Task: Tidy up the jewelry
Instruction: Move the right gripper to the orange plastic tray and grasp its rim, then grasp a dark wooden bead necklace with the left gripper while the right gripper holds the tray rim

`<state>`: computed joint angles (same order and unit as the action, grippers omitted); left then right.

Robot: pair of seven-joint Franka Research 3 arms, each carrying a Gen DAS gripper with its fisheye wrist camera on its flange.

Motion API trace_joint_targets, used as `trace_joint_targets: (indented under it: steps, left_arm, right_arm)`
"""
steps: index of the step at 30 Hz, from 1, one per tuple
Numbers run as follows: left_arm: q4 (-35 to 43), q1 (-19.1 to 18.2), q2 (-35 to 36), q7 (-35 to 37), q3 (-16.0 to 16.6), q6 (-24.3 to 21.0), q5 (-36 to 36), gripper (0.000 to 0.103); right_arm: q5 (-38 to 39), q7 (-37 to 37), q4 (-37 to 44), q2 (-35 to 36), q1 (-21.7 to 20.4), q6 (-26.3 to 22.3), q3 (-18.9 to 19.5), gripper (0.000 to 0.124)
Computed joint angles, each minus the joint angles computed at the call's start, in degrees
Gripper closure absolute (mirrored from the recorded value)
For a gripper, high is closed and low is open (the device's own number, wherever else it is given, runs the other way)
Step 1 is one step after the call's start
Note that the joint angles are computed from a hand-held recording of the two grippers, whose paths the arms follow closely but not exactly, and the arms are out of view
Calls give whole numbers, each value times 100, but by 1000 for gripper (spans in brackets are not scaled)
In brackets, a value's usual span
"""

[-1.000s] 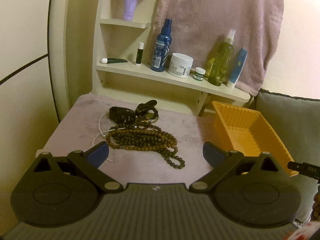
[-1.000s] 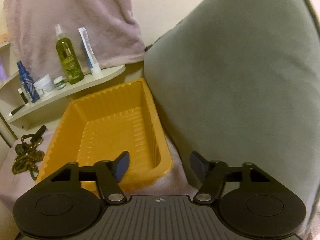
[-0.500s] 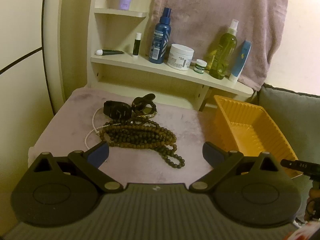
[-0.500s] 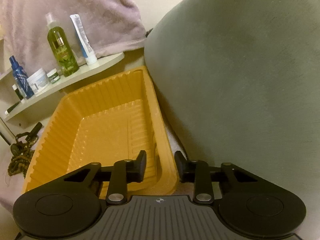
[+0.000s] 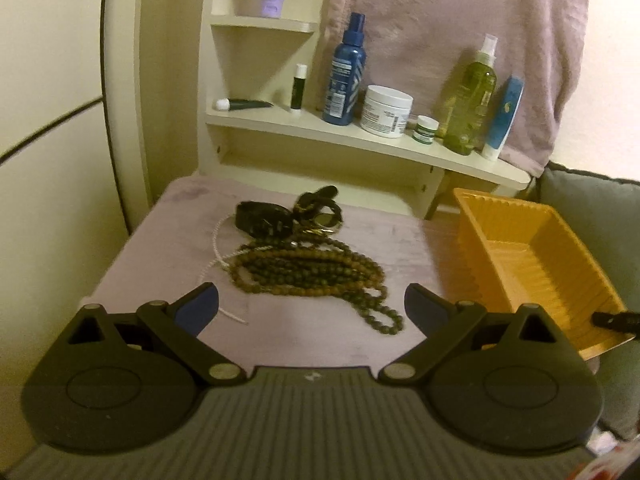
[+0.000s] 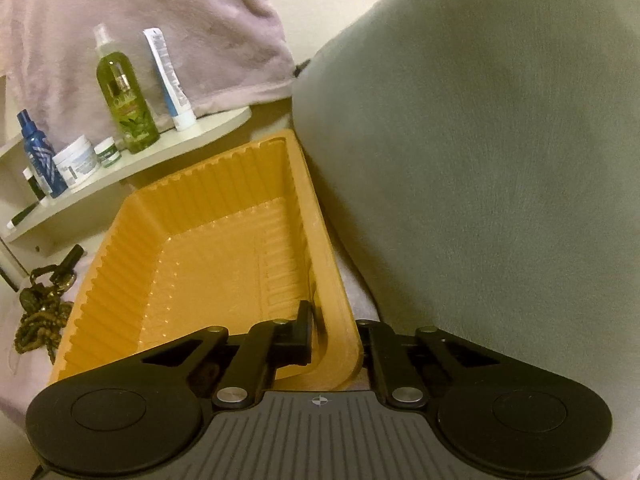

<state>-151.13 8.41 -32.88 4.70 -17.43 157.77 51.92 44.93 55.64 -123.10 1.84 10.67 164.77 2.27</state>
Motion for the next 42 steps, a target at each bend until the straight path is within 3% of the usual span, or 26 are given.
trace_joint_targets:
  steps: [6,10,14,19,21,25,27,32,37,42]
  left_arm:
    - [-201,79,-41,232,126,-33,117,15]
    - [-233,302,116,375,142,184,497,25]
    - [-35,577,556,553,213,791,1307,35]
    - [476,645,1318,1084,350,1528,2228,60]
    - [752,590,1609,1218,349,1619,2773,69]
    - [1169,299,2100,1733,484,1562,3274,79]
    - [1287,111,2280,2270,603,1483,3113,84]
    - [1428,-242,2447,2771,840,1240,3123,95]
    - [1323,-349,2314,3173,1003,1269,2798,96]
    - [1390,-340,2389,3377,948,1147,2848,93]
  right_arm:
    - [-1084,687,-286,-265,121,457,27,117]
    - [-1811,1126,-419,-400,170,613,39,119]
    - [-2409,1517,-492,-486,177,697,65,119]
    - [-3236,2148,-503,-524,116,702,120,119]
    - [-3413,2301,-495,-531,112,685,122,119]
    - [-3674,2528,-474,-529,108,650,125,119]
    - [-3634,2494,-467,-521,134,652,101,119]
    - [-3624,2498,-465,-504,151,650,83,119]
    - [-3401,2309,-448,-479,204,638,59,119]
    - [-3070,2042,-470,-474,251,658,39,119]
